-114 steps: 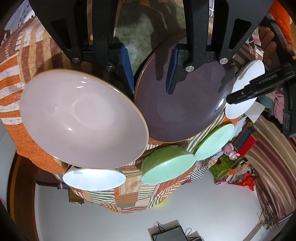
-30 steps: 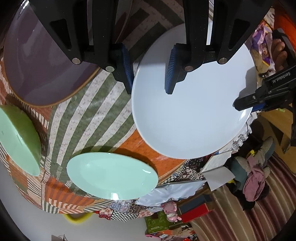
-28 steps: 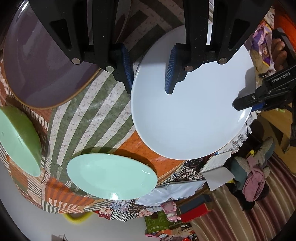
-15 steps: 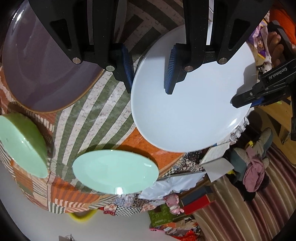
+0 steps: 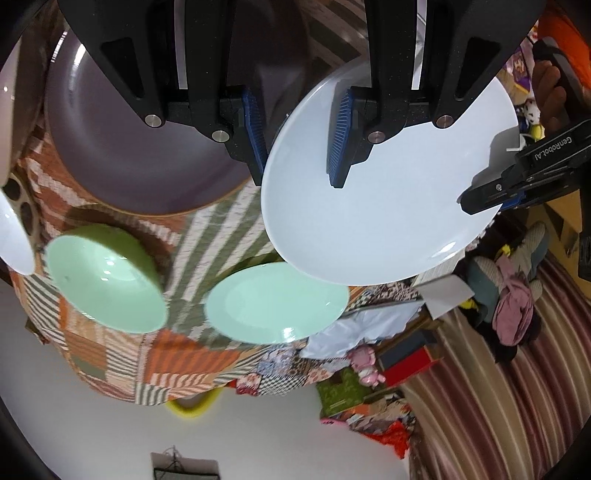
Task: Organize plates and bowls
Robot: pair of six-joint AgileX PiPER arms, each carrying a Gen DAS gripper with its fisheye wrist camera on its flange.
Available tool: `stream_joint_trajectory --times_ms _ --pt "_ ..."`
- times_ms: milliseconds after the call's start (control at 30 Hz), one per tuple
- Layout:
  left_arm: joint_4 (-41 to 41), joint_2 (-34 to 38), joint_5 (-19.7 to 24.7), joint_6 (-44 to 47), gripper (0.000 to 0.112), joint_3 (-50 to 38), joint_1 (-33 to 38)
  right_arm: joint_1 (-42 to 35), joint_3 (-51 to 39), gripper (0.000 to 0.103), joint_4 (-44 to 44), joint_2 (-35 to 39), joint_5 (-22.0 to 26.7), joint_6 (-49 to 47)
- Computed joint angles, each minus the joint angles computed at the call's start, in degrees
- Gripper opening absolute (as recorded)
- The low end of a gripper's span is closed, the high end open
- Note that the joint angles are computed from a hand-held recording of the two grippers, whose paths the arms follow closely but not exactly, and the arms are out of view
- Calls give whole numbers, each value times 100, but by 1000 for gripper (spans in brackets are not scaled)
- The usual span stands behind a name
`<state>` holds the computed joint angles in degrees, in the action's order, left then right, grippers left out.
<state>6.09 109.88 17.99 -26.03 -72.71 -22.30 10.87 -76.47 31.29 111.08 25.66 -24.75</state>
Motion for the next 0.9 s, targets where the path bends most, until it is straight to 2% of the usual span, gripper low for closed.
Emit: stream_joint_trajectory --times_ms 367,900 --pt "364 241 323 -362 29 -660 -543 -547 723 31 587 -567 -212 -671" --pt "128 877 764 -61 30 -1718 -1161 -1354 1578 31 1393 -1175 -265 -1524"
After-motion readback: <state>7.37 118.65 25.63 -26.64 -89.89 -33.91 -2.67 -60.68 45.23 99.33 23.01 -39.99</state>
